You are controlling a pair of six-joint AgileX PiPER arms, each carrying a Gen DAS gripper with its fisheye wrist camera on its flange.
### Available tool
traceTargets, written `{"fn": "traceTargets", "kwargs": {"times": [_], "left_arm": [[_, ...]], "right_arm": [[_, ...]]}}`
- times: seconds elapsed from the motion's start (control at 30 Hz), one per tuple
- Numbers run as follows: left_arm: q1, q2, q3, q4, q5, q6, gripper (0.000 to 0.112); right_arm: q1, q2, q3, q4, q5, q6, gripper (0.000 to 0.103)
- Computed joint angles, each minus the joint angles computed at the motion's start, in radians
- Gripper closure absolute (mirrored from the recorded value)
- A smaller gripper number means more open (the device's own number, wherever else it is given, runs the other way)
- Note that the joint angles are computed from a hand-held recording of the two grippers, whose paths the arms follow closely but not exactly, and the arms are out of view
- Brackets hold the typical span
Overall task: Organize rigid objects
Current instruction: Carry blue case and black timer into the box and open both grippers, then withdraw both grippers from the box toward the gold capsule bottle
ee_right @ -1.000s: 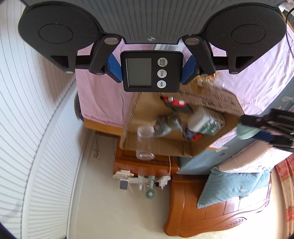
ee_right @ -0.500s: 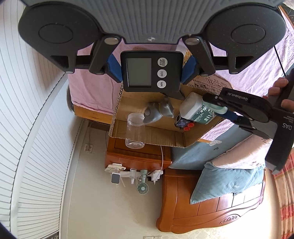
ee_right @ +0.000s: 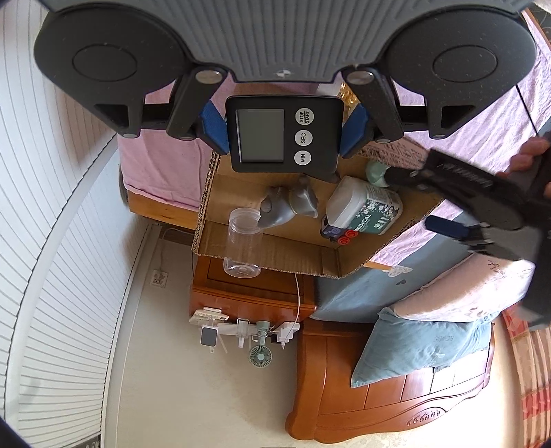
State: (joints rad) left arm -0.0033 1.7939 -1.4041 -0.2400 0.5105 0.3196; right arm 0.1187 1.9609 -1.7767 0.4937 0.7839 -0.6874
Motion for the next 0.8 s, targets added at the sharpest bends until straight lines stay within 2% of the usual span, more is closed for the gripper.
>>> {"fn": "traceTargets", "kwargs": {"times": [0.1, 0.27, 0.33, 0.37, 0.4, 0.5, 0.8], "left_arm": [[-0.011, -0.045, 0.044, 0.073, -0.021, -0.056, 0.011], [-0.001, -0.115, 0.105, 0.053, -0.014, -0.020, 0.011], [-0.001, -0.140, 0.130, 0.047, -0.022, -0.005, 0.011], [0.000, -0.150, 0.138, 0.047, -0.021, -0.001, 0.011], [0.001, -0.160, 0.146, 0.041, -0.018, 0.009, 0.011], [0.003, -0.185, 0.174, 0.042, -0.024, 0.019, 0.011], [-0.003, -0.235, 0.236, 0.093, -0.032, -0.047, 0.011]], "right_arm": [[0.015, 0.065, -0.102, -0.041, 0.034, 0.061, 0.029], [0.042, 0.206, -0.342, -0.113, 0.120, 0.183, 0.029], [0.056, 0.251, -0.413, -0.142, 0.108, 0.235, 0.020], [0.060, 0.280, -0.468, -0.161, 0.131, 0.271, 0.004], [0.057, 0.302, -0.510, -0.157, 0.157, 0.292, 0.000], [0.054, 0.290, -0.495, -0.144, 0.160, 0.301, 0.000], [0.059, 0.108, -0.189, -0.171, 0.055, 0.265, 0.000]]}}
